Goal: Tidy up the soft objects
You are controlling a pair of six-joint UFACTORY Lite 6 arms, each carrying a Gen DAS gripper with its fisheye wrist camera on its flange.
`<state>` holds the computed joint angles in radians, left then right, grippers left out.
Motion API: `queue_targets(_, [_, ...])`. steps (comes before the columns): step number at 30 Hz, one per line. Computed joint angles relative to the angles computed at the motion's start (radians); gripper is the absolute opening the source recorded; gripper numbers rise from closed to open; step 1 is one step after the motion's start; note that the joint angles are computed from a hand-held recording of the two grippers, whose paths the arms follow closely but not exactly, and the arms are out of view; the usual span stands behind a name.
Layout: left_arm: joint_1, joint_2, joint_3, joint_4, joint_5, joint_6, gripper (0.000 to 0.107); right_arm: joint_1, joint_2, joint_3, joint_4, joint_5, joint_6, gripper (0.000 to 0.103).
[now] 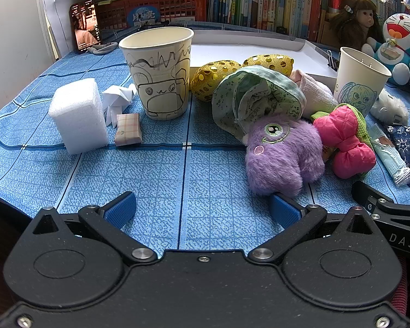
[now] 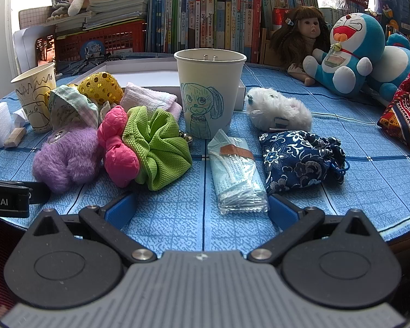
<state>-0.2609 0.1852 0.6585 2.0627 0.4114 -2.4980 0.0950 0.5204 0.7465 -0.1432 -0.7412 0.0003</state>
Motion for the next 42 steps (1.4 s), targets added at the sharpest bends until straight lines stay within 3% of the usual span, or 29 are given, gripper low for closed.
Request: queue_targets(42, [-0.014,-0.007,-0.004,-0.01,0.014,0.0,0.103,0.003,-0.001,-0.003,0.005,-0.006,0.0,0.103])
